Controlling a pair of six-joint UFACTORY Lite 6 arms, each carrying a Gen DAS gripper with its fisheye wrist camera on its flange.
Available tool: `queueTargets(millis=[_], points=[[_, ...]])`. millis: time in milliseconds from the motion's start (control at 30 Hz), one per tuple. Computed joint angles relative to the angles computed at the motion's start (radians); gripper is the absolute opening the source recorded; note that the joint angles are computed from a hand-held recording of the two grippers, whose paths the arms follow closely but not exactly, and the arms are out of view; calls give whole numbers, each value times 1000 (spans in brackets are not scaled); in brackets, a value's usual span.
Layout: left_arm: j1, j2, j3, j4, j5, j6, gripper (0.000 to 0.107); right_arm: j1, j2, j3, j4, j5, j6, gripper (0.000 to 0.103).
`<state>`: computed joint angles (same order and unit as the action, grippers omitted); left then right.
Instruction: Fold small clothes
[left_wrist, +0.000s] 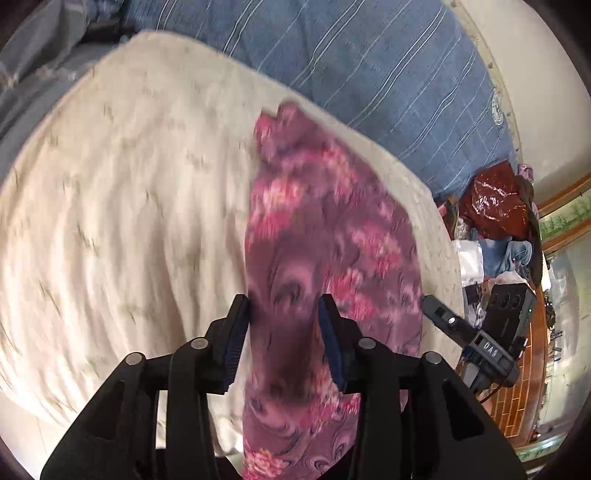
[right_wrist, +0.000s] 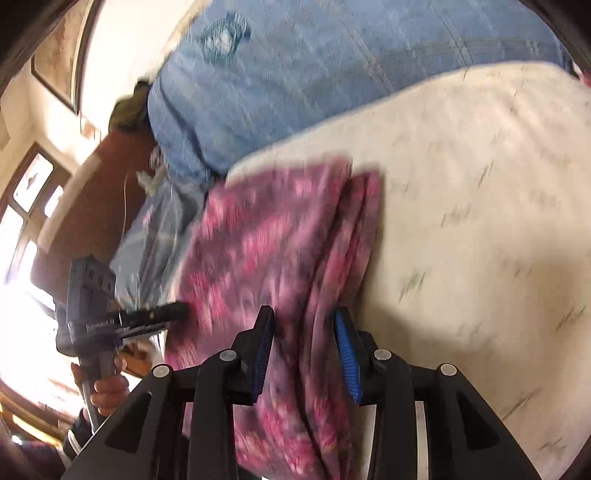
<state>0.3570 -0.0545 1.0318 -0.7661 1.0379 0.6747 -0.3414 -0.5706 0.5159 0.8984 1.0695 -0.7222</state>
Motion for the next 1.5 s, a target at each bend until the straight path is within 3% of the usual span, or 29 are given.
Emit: queueTargets(millis=[67,200,333,367,400,467,567,633,700,733,800,933,967,1000,1067,1133,1200,1267,1300,1333,1433,1500], points=[[-19,97,133,-6,1,-37,54,-21,82,65,51,-30,-21,43],[-111,353,448,29,-3,-155,55,73,287,194,147,-155,-42,43],[-209,545,652,134,-34,-280,54,196,486,292,189,-282,-37,38],[-228,603,716,154,-25,-308,50,220,544,321,190,-306,-40,27],[-246,651,773,179,-20,-335,33,228,571,332,194,-310,-50,5],[-269,711,855,208,-9,-356,27,221,582,337,244,-296,-114,5],[-332,717,851,331,-138,-375,24,174,501,288,314,-278,-212,5],[-368,763,889,482,-184,-473,25,179,548,289,258,-314,-190,5],[-347,813,936,501,-151,-500,25,185,610,273,224,-352,-207,3],[-322,795,920,448,-142,-472,25,173,597,267,230,-341,-209,4],[-288,696,822,411,-168,-434,25,171,534,268,189,-333,-151,16],[-263,362,531,283,-226,-214,27,172,348,225,154,-295,-133,16],[-276,272,443,267,-250,-158,35,175,302,202,169,-276,-150,16],[-300,221,385,278,-284,-145,45,183,266,180,179,-267,-166,16],[-382,152,259,406,-383,-198,48,230,214,132,169,-290,-173,15],[-430,217,221,530,-434,-285,49,314,239,109,105,-383,-116,13],[-396,278,220,487,-426,-287,54,364,318,83,72,-472,-117,7],[-327,286,253,367,-346,-224,54,331,298,76,97,-444,-126,8],[-298,267,254,326,-305,-205,53,319,284,92,56,-413,-69,16],[-282,239,245,318,-284,-199,53,300,246,98,40,-370,-46,16],[-265,32,102,327,-266,-135,53,290,112,95,-59,-267,14,17],[-242,-139,-44,299,-226,-62,62,264,-9,51,-87,-173,23,19]])
